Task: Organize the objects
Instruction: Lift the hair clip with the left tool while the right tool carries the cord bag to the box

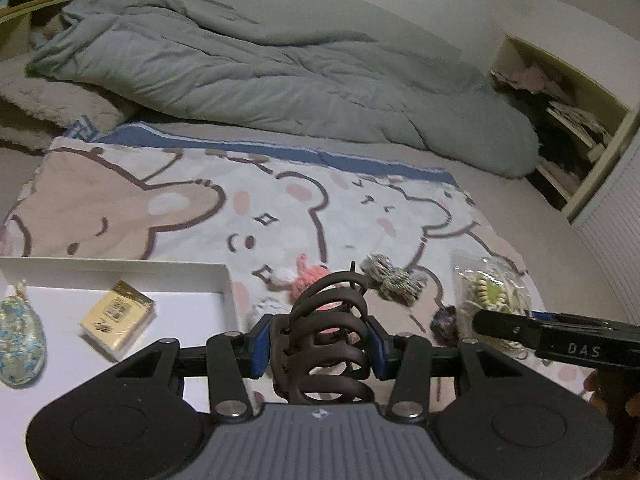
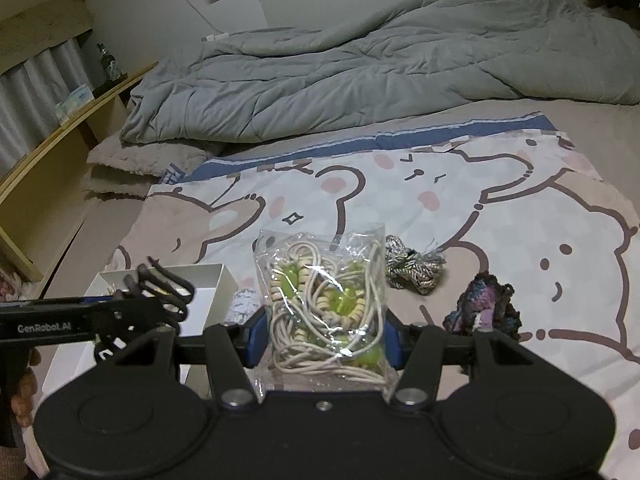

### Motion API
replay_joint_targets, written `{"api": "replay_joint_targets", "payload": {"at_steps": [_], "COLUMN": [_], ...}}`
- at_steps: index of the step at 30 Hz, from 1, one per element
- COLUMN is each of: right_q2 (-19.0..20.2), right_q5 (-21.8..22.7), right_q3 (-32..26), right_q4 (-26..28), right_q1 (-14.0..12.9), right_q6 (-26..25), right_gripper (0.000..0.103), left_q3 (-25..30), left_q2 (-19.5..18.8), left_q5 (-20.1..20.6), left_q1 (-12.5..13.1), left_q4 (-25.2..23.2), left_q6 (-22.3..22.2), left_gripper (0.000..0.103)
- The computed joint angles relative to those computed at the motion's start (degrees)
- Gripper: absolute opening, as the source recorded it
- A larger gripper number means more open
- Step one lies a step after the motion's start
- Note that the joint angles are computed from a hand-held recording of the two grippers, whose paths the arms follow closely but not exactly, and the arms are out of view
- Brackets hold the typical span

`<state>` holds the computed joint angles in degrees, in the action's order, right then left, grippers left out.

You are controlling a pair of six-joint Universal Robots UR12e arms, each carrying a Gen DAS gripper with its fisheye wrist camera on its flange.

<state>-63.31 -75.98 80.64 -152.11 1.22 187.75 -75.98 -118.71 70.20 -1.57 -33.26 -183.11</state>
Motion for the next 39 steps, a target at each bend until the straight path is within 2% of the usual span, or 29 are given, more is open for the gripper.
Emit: {"api": "replay_joint_targets", "payload": {"at_steps": [6,10,14,20,26,33,39], "right_q2": [0.99,2.23,3.89,6.6,9.06,12.08,14.21], "right_q5": [-0.87,0.08,-0.51,1.96,4.02,4.88,2.57], "right_q3": [-2.26,-4.75,-8.06,-13.94,-19.19,-23.63,-24.76], "right_q4": [0.1,0.86,1.74,3.94,5.62,8.04,13.4], "right_q1": [0.66,1.15,2.13,3.12,4.44,6.41,8.5], "right_q6": [0.45,2.42,2.34,3.9,5.5,6.06,2.56], "right_gripper": [0.056,0.056,0.056,0.056,0.056,0.056,0.055], "left_q3": [-0.18,-0.06,-0.25,-0.18,0.11,0.87,1.71], "left_q2": [-0.06,-0.12,0.04,-0.01,-0.49,-1.4,-2.46], "left_q5": [1.99,3.7,6.07,8.67,11.29,12.72,14.1], "left_q1": [1.09,1.88,2.7,3.91,4.73,5.49,5.97], "left_q4": [2.66,3.24,5.39,7.38,9.04,7.18,3.03], "left_q6": [-2.51,-3.68,-4.67,-6.47,-6.13,-4.57,-3.6], "left_gripper": [0.048,0.048,0.048,0.048,0.048,0.048,0.048]}}
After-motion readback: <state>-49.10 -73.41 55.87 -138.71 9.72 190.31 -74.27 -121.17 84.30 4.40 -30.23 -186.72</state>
